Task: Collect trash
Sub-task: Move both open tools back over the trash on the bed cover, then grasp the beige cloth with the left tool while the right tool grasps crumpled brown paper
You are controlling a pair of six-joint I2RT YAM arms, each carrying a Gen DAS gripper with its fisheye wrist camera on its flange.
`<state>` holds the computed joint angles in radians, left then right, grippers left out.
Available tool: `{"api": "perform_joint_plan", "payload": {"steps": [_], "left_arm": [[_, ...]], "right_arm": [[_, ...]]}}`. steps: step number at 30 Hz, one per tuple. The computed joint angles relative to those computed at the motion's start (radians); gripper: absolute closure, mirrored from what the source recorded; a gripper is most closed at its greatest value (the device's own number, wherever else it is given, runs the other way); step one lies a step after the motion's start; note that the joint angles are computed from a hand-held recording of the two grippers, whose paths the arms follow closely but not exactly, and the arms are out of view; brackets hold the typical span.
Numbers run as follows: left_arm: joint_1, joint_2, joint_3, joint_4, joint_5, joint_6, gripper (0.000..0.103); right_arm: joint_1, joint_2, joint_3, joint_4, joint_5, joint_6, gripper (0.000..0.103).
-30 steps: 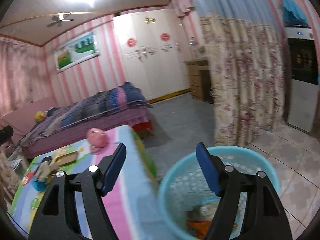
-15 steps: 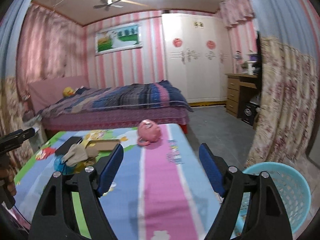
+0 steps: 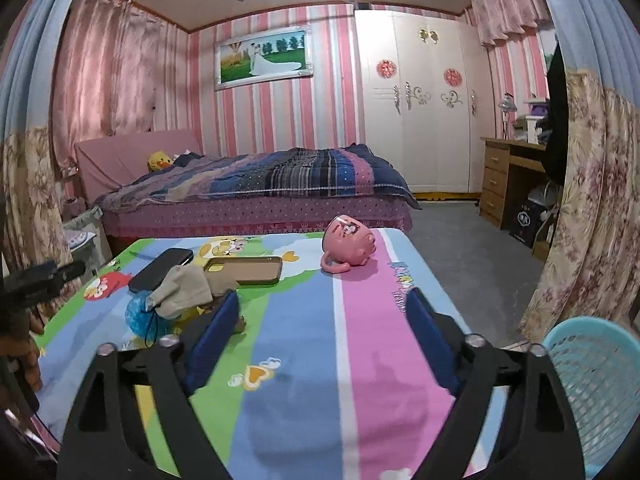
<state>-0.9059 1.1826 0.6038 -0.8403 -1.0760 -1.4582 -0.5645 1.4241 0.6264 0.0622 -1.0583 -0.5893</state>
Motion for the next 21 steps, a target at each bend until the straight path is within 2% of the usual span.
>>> {"api": "perform_joint_plan", "payload": {"steps": [2, 4, 10, 12, 14, 18, 21], "left_arm": [[0.019, -0.021, -0.016, 0.007, 0.015, 0.008, 0.006], [0.035, -0.039, -0.033, 0.028, 0.025, 0.021, 0.006], [0.046, -0.036, -0.062, 0.204, 0.063, 0.155, 0.006], [0.054, 0.016, -0.051, 0.309, 0.093, 0.259, 0.006], [0.054, 0.080, -0.026, 0.352, 0.101, 0.293, 0.006], [0.100, 0.197, 0.045, 0.522, 0.098, 0.492, 0.006], [0.115, 0.254, 0.080, 0.614, 0.113, 0.567, 0.006]], "right_arm": [[0.034, -0.002, -0.017, 0.010, 0.027, -0.003, 0.017], [0.061, 0.001, -0.010, -0.031, 0.041, -0.044, 0.017], [0.115, -0.016, -0.002, -0.063, 0.058, -0.034, 0.017], [0.111, -0.015, 0.001, -0.066, 0.050, -0.020, 0.017], [0.114, -0.013, 0.001, -0.069, 0.052, -0.011, 0.017], [0.111, -0.008, 0.005, -0.083, 0.061, -0.045, 0.017], [0.101, 0.006, 0.023, -0.102, 0.051, -0.057, 0.017]]}}
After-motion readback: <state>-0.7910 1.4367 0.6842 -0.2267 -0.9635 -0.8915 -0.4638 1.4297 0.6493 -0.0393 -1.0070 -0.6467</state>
